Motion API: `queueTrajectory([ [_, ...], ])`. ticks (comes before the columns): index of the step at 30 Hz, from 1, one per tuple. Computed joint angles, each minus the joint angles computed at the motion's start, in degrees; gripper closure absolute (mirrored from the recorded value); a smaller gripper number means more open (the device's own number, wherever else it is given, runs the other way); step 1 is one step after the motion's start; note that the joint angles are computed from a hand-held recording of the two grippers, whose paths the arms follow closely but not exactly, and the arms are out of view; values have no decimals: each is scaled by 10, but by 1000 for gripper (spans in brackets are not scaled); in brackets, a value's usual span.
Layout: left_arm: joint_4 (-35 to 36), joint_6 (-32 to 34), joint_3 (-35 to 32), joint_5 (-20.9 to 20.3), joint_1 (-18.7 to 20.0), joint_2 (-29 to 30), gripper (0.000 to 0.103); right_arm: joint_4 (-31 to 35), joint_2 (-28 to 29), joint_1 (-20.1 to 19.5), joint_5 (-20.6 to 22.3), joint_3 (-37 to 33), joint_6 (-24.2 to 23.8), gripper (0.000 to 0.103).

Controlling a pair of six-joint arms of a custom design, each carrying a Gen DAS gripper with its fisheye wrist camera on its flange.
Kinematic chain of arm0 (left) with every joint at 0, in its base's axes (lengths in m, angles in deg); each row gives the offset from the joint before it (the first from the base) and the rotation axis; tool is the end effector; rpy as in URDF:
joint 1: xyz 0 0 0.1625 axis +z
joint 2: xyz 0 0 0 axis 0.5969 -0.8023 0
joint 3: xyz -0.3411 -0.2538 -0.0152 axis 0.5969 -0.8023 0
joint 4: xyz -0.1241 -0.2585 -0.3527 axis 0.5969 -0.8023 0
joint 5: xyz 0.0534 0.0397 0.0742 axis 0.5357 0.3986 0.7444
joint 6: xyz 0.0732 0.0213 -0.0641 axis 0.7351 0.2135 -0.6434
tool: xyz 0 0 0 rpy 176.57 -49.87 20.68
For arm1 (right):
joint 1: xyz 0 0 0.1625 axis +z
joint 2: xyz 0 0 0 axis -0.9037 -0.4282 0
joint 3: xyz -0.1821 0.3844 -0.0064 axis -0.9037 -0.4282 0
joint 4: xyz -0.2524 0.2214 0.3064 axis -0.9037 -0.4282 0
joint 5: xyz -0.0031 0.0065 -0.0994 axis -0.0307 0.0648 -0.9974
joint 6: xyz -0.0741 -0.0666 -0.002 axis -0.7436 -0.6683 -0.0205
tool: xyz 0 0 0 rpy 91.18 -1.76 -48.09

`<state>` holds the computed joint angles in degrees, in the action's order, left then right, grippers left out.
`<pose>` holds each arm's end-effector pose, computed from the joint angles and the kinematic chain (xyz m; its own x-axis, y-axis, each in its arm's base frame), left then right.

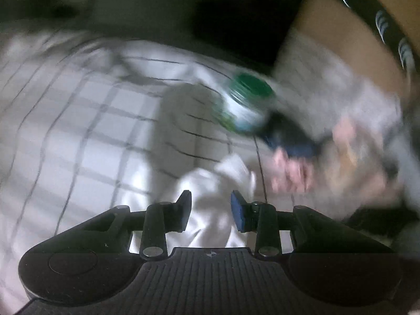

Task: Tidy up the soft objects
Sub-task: 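Grasp the white glove with the left tool and lift it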

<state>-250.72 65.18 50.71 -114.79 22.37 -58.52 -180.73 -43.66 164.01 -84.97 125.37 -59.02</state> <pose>-0.1566 -0.6676 0.1971 -0.8393 -0.1796 -0.5131 0.2453 0.7171 -0.6523 0.2384 -0.7501 0.1184 -0.4547 -0.8389 0.2992 -0.8757 0.4823 0.0213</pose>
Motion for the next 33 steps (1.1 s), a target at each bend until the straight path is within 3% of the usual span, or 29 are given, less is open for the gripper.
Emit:
queueTrajectory([
  [2, 43, 59, -28, 45, -5, 27, 67, -12, -9, -6, -15, 5, 11, 52],
  [4, 52, 98, -43, 54, -4, 42, 67, -24, -14, -11, -29, 9, 20, 51],
  [6, 81, 89, -55, 23, 3, 42, 67, -30, -15, -14, -40, 8, 31, 51],
  [8, 128, 71, -67, -34, 15, 34, 67, -34, -18, -18, -46, 11, 35, 51],
  [9, 141, 70, -71, -56, 20, 33, 61, -38, -20, -20, -49, 14, 36, 51],
  [12, 133, 113, -70, -73, 18, 38, 45, -43, -23, -25, -57, 19, 43, 51],
  [15, 139, 123, -68, -80, 15, 38, 36, -39, -20, -28, -65, 17, 59, 50],
  [20, 118, 118, -62, -56, 10, 43, 38, -55, -20, -28, -63, 29, 52, 34],
  [23, 92, 119, -66, 9, 9, 58, 38, -81, -22, -26, -66, 46, 31, 27],
  [25, 78, 112, -65, 10, 13, 57, 38, -107, -24, -25, -68, 61, 9, 24],
  [33, 73, 115, -80, 16, 16, 70, 38, -126, -28, -28, -54, 77, 3, 10],
])
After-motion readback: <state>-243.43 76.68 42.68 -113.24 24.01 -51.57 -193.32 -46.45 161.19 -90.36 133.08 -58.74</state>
